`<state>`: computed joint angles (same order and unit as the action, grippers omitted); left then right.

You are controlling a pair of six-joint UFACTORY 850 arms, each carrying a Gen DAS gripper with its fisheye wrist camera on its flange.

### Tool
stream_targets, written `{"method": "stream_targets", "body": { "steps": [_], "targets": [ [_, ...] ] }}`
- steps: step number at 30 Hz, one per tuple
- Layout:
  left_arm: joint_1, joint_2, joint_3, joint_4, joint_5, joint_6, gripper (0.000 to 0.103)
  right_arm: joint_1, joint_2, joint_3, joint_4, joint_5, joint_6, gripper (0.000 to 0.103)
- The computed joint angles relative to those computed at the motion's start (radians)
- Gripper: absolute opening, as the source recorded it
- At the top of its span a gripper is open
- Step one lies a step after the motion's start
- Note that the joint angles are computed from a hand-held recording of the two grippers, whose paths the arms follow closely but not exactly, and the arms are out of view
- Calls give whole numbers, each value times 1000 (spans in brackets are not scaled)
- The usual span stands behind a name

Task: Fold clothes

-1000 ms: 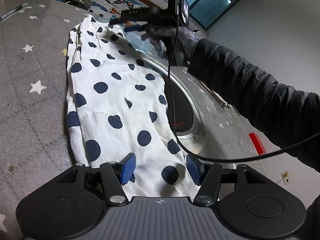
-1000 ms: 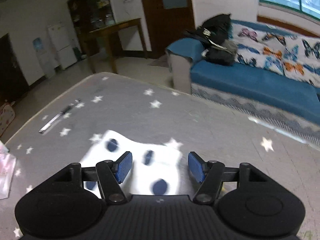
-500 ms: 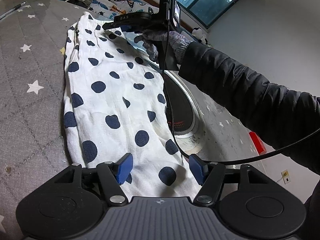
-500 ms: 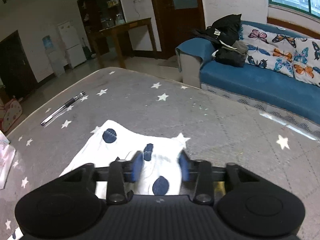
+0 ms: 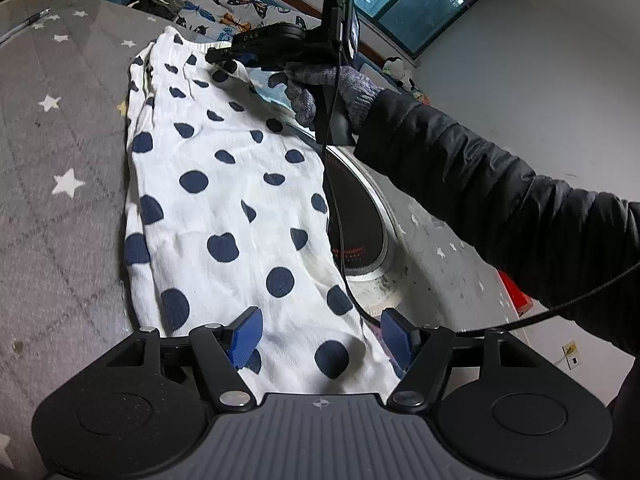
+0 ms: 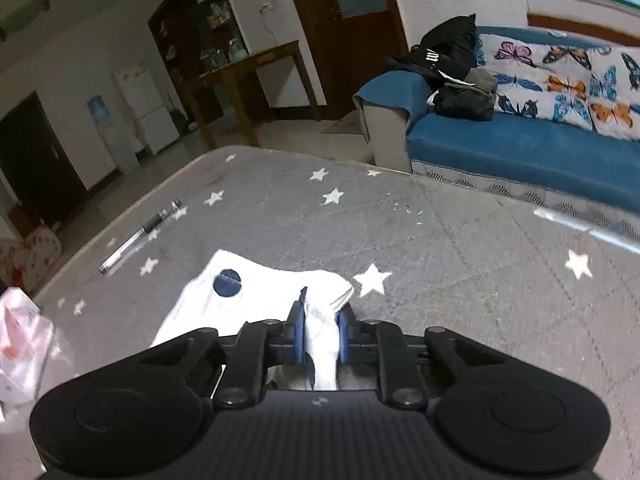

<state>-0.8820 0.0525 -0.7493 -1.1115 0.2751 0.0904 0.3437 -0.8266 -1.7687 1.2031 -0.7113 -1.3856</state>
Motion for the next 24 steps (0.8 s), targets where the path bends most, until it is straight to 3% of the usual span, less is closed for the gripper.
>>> {"method": "stream_targets", "body": {
  "steps": [8, 14, 20, 24],
  "targets": [
    [62, -10, -33, -220, 39, 231, 69, -15, 58, 56, 60, -31, -52, 14],
    [151, -42, -52, -87, 8, 94, 67, -29, 108, 107, 104, -77, -110, 13],
    [207, -74, -65, -56, -20, 99, 67, -49, 158, 161, 151, -138, -157, 13],
    [235, -71, -42, 131, -29, -75, 68, -67, 198, 209, 167, -187, -192, 13]
  ]
}}
